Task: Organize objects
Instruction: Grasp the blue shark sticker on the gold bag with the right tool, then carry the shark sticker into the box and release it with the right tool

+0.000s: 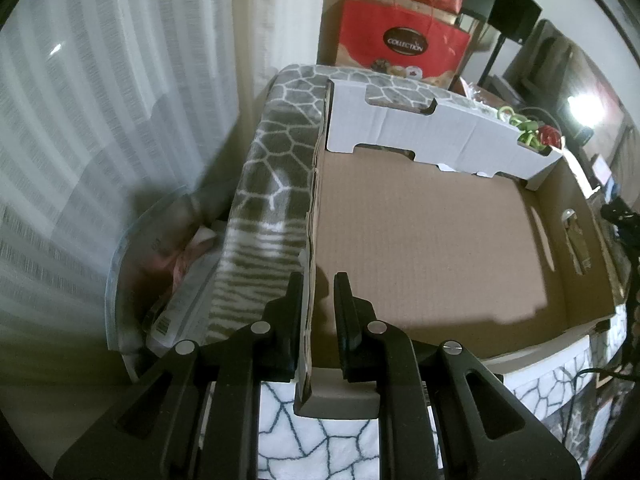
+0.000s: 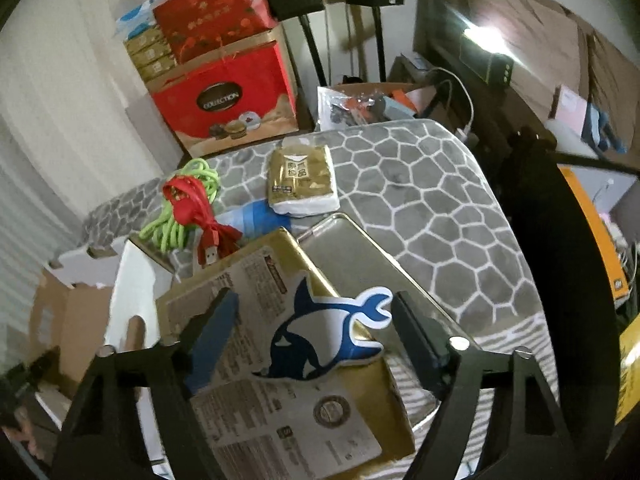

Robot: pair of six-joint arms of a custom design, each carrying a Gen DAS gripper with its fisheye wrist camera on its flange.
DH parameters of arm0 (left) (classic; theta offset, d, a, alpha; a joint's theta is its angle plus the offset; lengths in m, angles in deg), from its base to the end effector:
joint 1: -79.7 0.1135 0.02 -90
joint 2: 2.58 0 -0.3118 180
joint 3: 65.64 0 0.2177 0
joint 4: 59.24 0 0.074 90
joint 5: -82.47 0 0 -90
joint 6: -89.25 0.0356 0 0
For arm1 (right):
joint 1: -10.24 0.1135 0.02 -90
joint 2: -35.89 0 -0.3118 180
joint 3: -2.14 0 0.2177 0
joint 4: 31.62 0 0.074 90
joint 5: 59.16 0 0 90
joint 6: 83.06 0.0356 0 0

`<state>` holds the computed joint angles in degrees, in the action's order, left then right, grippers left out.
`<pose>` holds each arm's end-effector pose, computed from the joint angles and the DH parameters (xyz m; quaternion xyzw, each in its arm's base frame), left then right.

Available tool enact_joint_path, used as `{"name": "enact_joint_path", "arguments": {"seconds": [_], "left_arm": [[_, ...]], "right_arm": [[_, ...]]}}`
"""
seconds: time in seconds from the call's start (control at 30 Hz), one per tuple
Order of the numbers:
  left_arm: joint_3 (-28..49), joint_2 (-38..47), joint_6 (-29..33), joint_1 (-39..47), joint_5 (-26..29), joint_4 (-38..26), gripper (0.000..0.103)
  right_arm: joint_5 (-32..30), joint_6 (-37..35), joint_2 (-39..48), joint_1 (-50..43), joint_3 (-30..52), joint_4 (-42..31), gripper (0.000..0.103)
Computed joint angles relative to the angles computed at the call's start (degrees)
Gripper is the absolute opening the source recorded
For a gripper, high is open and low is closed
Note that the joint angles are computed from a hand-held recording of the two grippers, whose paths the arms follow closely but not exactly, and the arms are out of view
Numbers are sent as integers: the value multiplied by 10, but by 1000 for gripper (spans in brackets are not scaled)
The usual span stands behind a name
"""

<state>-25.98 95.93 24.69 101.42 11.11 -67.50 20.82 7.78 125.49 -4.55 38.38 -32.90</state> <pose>0.2092 0.0711 0.1363 0.0635 0.9656 -0.0671 0.2430 0.2055 -0.0478 0.1617 0.1028 0.9439 0.0458 0.3104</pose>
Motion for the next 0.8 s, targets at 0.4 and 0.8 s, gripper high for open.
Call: {"name": "enact_joint_path", "arguments": {"seconds": [0.4, 0.8], "left_arm": [[2, 0, 1, 1, 1, -2, 13], [0, -2, -11, -9, -6, 2, 13]], "right_arm": [[-53, -43, -82, -35, 5, -61, 50], [-29, 25, -156, 182, 56, -166, 50]]}}
